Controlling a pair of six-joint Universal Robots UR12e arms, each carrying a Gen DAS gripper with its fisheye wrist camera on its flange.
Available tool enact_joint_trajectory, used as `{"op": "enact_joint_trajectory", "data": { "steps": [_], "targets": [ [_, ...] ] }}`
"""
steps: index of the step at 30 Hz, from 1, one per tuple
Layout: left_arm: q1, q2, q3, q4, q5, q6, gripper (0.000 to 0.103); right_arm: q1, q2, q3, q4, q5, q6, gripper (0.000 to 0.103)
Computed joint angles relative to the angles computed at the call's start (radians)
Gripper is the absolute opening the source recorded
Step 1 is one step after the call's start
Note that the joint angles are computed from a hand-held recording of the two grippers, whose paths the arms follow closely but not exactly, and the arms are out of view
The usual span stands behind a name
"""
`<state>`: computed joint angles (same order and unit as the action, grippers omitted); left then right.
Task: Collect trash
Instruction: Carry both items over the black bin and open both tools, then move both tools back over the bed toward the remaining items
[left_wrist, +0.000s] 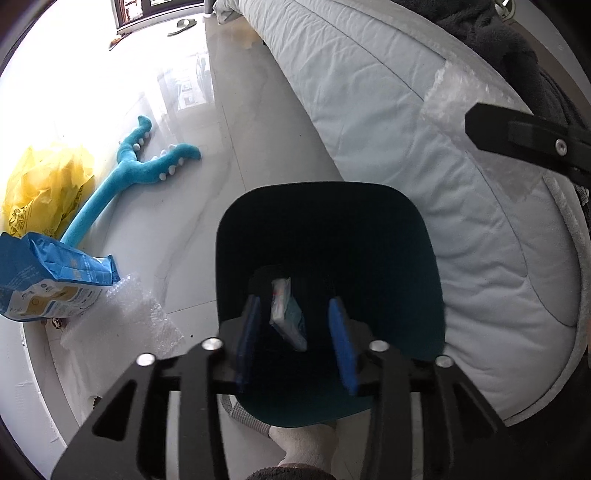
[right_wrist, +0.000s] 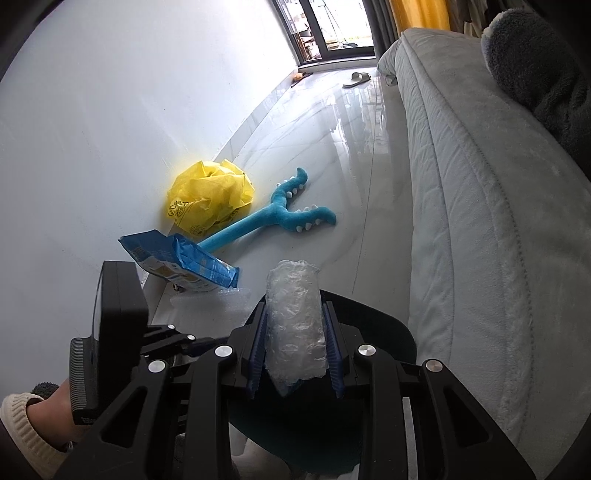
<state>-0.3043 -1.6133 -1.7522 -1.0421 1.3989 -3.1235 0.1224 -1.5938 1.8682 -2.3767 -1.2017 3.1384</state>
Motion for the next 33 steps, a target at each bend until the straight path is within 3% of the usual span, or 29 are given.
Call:
{"op": "enact_joint_trajectory", "data": {
  "steps": [10,16,19,30,33],
  "targets": [
    [0.036,0.051,-0.035,0.123,0.001,-0.033,0.072,0.036,0.056,-0.015,0.059,-0.076,0.009,0.030],
    [0.053,0.072,-0.040,0.201,-0.025,-0.077,0.077,0.055,0.089,-0.018,0.099,-0.096,0.022,0.030],
    [0.051,0.081,-0.044,0.247,-0.010,-0.081,0.077,0.062,0.102,-0.020,0.118,-0.111,0.020,0.030],
    [0.073,0.104,-0.058,0.416,-0.114,-0.124,0.078,0.083,0.122,-0.013,0.177,-0.169,-0.007,0.031],
    [0.071,0.104,-0.053,0.449,-0.123,-0.146,0.078,0.088,0.117,-0.009,0.203,-0.179,-0.019,0.043]
  ]
}}
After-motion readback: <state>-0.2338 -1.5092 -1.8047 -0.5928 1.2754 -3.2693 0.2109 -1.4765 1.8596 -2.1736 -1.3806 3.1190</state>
